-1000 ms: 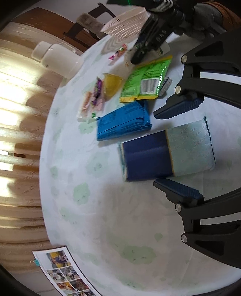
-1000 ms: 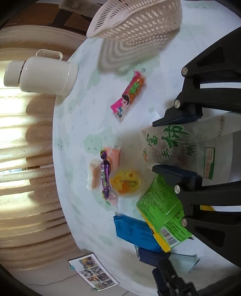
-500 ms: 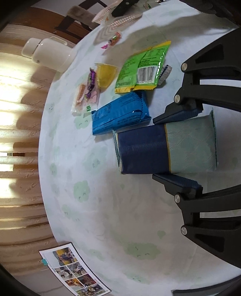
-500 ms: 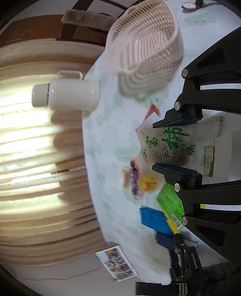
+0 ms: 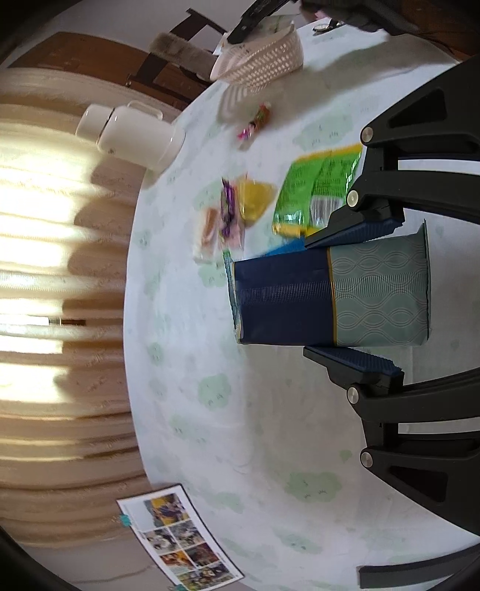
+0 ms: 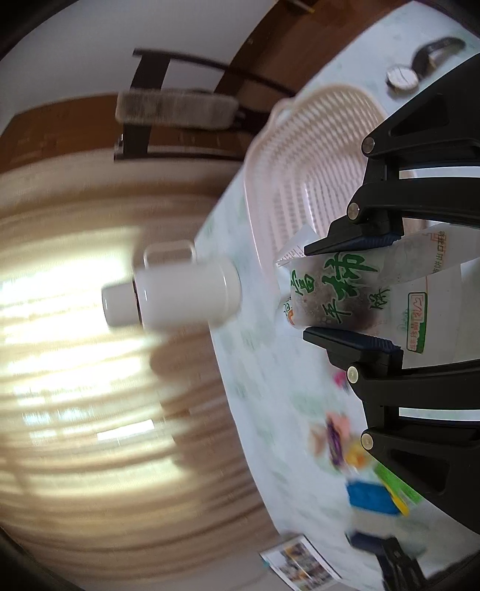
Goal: Organize snacks
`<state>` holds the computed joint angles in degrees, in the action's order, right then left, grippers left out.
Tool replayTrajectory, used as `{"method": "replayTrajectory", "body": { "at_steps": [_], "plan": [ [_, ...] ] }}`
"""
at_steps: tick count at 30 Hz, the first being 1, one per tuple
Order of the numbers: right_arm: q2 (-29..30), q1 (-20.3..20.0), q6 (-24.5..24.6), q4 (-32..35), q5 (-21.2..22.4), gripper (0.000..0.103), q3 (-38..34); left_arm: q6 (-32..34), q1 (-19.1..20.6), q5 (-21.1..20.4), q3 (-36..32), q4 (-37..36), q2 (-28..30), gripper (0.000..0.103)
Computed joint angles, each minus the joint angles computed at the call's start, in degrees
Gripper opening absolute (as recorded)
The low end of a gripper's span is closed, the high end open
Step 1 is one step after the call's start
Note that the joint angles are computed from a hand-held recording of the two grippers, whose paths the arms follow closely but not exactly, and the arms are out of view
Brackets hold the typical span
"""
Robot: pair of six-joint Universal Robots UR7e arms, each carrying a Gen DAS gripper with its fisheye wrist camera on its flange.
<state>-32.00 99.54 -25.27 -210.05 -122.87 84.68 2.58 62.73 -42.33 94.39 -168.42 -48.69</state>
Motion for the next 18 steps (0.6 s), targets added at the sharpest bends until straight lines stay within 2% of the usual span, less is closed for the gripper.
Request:
{"method": "replayTrajectory", "body": {
  "at_steps": [5, 7, 8, 9, 13, 18],
  "plan": [
    [-0.41, -2.16, 1.11, 0.25, -2.23, 0.041, -2.69, 0.69, -1.39, -0.18, -0.40, 0.08, 0.64, 0.047],
    [-0.88, -3.13, 2.20, 0.48, -2.19, 0.050, -2.93, 0.75, -1.74, -0.56, -0.79, 0.52, 0.92, 0.047],
    [-1.65, -3.71, 3.17, 0.66, -1.26, 0.062, -2.17, 0.70, -1.93, -0.69, -1.00, 0.78, 1.09, 0.047],
    [-2.38, -4.31, 4.33, 0.17, -0.13, 0.069, -1.29, 0.74, -2.25, -0.84, -1.47, 1.21, 1.46, 0.047],
    [-3.08, -5.55, 5.06, -4.63, 0.78, 0.069, 0.37, 1.12, -3.26, -1.65, -3.44, 3.03, 3.02, 0.047],
    [-1.87, -6.22, 3.10, -13.27, -1.15, 0.069, 0.51, 2.48, -4.89, -3.17, -7.23, 5.22, 6.09, 0.047]
  ]
}}
